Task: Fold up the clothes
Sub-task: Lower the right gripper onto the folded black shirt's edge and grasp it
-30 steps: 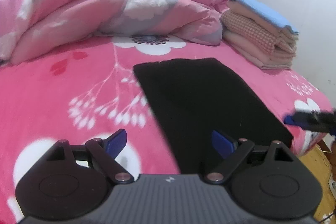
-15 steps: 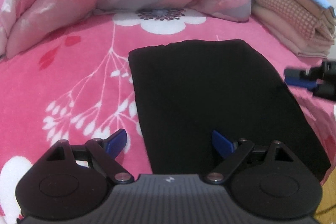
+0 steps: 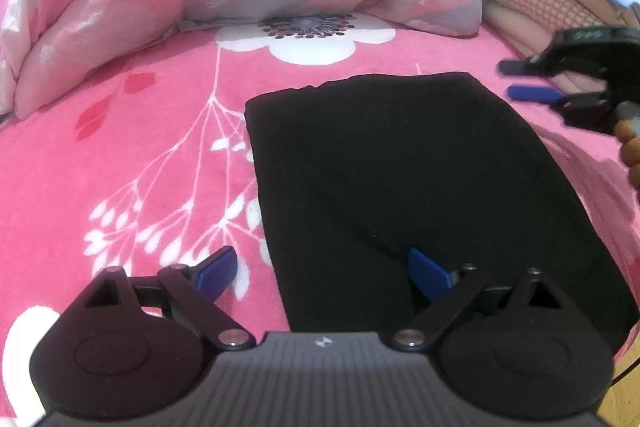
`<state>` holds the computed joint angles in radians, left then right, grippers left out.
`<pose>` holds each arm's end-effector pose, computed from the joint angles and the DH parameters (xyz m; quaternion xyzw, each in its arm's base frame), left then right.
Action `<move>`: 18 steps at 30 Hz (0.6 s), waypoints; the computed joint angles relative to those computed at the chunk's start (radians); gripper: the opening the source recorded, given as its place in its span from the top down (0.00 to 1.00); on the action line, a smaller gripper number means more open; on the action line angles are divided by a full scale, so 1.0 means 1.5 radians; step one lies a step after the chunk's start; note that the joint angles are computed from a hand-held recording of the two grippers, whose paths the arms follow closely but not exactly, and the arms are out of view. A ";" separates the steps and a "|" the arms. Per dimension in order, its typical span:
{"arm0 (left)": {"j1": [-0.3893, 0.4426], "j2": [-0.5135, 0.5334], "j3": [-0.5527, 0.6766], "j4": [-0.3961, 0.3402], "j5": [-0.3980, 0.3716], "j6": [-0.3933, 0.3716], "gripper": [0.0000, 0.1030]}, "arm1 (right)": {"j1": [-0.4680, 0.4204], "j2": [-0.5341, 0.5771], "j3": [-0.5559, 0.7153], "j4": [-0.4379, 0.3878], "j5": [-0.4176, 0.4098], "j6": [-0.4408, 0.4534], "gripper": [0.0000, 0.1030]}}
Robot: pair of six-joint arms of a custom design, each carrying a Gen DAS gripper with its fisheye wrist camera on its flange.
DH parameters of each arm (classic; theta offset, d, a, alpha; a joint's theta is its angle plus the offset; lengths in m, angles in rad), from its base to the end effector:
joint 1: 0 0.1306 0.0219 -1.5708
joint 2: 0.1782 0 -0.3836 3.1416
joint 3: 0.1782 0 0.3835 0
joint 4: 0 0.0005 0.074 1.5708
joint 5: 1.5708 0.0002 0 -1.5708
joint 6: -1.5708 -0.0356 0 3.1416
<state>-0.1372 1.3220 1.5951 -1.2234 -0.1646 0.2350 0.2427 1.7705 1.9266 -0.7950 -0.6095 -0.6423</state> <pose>0.4241 -0.0532 0.5278 -0.0714 0.9467 0.0206 0.3135 0.6019 0.1695 0.4851 0.0370 0.8620 0.4258 0.2725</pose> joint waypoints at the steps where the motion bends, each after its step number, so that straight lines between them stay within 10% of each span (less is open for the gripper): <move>1: 0.004 -0.009 -0.010 0.015 0.009 -0.002 0.09 | -0.005 -0.009 -0.007 0.006 -0.003 0.003 0.70; 5: 0.031 -0.063 -0.076 0.108 0.068 -0.008 0.10 | -0.023 -0.048 -0.042 -0.020 -0.044 0.052 0.51; 13: 0.090 -0.068 -0.124 0.174 0.173 -0.014 0.37 | -0.032 -0.047 -0.033 -0.200 -0.078 0.243 0.47; 18: 0.121 -0.031 -0.116 0.225 0.241 -0.026 0.46 | -0.020 0.003 0.023 -0.211 -0.109 0.291 0.43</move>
<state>0.0445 1.2756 1.4208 -0.8861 0.1970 0.1963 0.2132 1.7743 1.9609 -1.1110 -0.7727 -0.2059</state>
